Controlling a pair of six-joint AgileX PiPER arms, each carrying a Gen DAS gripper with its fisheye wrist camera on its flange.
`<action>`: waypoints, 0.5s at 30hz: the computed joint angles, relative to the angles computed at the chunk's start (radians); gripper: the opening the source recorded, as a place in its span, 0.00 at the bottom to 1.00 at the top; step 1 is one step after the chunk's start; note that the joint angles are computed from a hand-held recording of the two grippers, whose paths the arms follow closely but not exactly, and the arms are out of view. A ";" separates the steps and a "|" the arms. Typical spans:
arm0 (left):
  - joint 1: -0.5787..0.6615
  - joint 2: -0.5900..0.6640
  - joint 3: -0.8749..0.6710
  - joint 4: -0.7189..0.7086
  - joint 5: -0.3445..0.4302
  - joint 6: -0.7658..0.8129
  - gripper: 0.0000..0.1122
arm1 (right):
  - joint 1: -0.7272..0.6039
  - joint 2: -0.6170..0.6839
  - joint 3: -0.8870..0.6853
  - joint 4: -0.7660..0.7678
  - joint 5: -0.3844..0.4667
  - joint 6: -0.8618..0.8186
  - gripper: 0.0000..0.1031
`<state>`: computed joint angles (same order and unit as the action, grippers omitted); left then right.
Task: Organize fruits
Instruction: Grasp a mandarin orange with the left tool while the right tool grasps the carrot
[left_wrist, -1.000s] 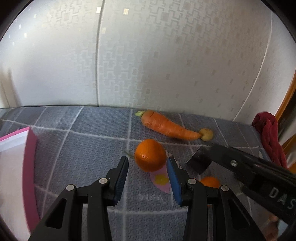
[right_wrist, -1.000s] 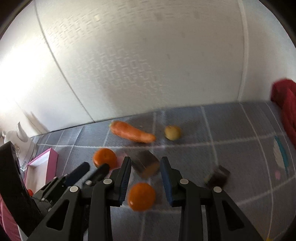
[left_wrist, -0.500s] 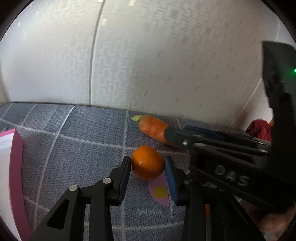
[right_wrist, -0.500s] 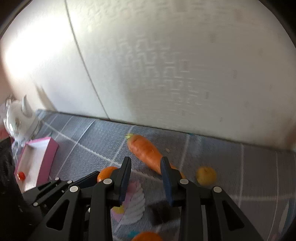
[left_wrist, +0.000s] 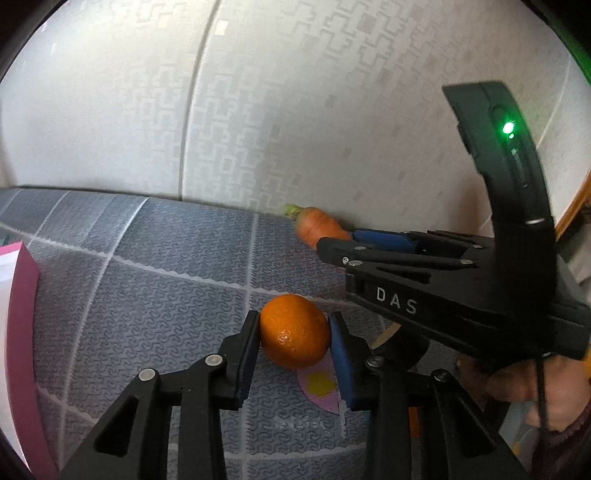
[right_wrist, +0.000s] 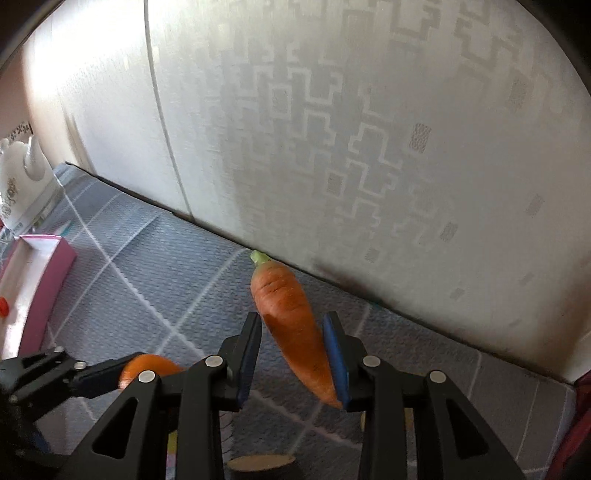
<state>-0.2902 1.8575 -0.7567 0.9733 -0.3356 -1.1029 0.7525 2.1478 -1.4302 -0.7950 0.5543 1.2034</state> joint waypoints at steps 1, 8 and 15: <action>0.000 -0.005 0.006 -0.025 0.009 0.019 0.33 | -0.004 0.001 0.001 0.001 0.001 -0.001 0.35; 0.001 -0.019 0.029 -0.134 0.028 0.102 0.33 | 0.007 0.028 -0.018 -0.034 0.017 0.054 0.27; 0.004 -0.079 0.078 -0.185 0.053 0.150 0.33 | 0.067 -0.043 0.096 -0.102 0.003 0.279 0.27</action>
<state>-0.2862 1.7786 -0.6786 0.7878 -0.2824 -0.9534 0.8196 2.1051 -1.3338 -0.8970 0.5569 1.4824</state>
